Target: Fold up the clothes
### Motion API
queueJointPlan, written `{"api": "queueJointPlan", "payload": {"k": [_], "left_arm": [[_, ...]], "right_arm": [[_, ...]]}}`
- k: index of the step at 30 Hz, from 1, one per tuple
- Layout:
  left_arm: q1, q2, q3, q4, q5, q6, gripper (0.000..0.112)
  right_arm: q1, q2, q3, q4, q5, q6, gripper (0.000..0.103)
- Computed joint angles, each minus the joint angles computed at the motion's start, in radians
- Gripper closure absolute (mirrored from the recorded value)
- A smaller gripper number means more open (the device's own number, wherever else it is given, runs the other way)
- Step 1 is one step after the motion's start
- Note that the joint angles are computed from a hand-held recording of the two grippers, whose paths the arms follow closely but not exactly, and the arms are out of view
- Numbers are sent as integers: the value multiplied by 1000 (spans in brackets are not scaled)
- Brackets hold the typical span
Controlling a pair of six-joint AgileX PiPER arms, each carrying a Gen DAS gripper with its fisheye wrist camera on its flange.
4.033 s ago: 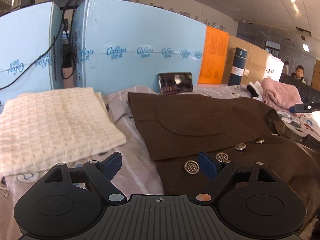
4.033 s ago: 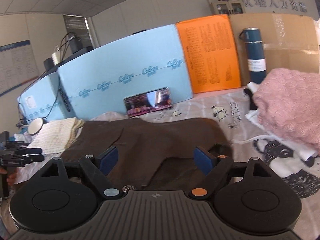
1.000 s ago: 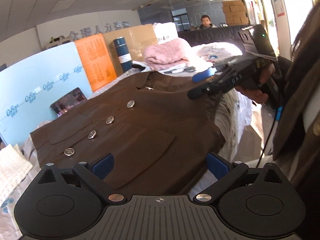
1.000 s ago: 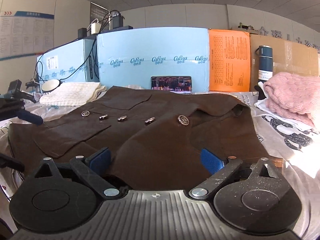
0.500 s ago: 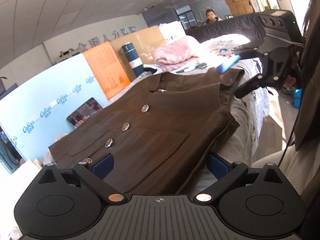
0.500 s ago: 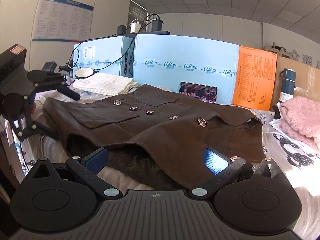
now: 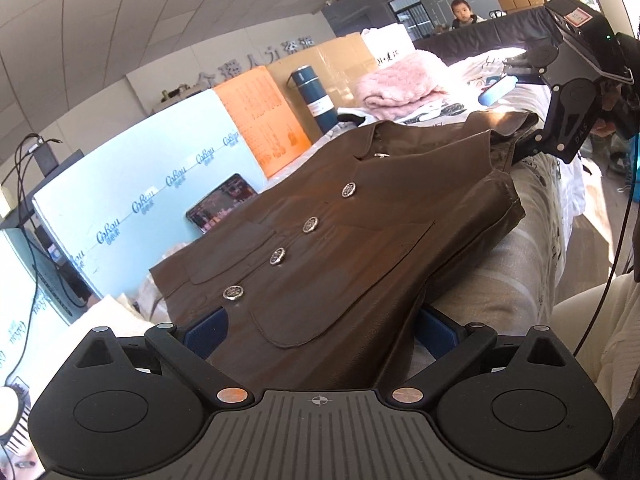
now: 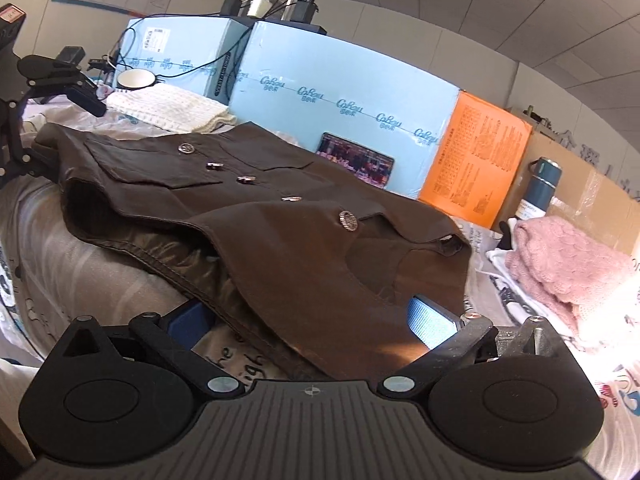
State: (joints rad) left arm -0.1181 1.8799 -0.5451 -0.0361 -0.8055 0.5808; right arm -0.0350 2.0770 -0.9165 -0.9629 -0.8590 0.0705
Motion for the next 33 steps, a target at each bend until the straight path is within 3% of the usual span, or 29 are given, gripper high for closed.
{"api": "queueJointPlan", "payload": {"k": [5, 8, 10, 11, 12, 13, 14, 16, 17, 20, 23, 28, 33], "left_arm": [[-47, 28, 4, -156, -54, 116, 13], [-72, 59, 10, -172, -118, 138, 29], [-85, 79, 4, -168, -138, 167, 54], [-81, 85, -4, -149, -132, 173, 61], [-76, 88, -9, -129, -125, 172, 76], [-67, 87, -11, -108, -119, 154, 84], [-58, 85, -13, -86, -113, 137, 87], [-45, 81, -9, -60, -114, 105, 94], [-45, 79, -1, -56, -125, 94, 94], [-44, 73, 21, -43, -155, 66, 98], [-41, 58, 39, -26, -165, 39, 101], [-51, -32, 90, 4, -105, 23, 104], [-58, -74, 132, 3, -173, 15, 103]], "right_arm": [[42, 31, 26, 335, -41, -343, 0], [63, 72, 40, 493, -128, -512, 3], [57, 84, 41, 481, -153, -514, 6], [52, 87, 40, 467, -158, -506, 12], [48, 90, 39, 453, -163, -498, 16], [43, 93, 38, 439, -167, -491, 28], [38, 88, 33, 415, -151, -466, 43], [27, 77, 25, 362, -116, -406, 64], [22, 70, 24, 336, -103, -374, 77], [5, 56, 35, 283, -98, -302, 91], [-9, 44, 52, 242, -101, -251, 96], [-40, 11, 98, 190, -110, -200, 97], [-107, -49, 172, 117, -181, -147, 97]]}}
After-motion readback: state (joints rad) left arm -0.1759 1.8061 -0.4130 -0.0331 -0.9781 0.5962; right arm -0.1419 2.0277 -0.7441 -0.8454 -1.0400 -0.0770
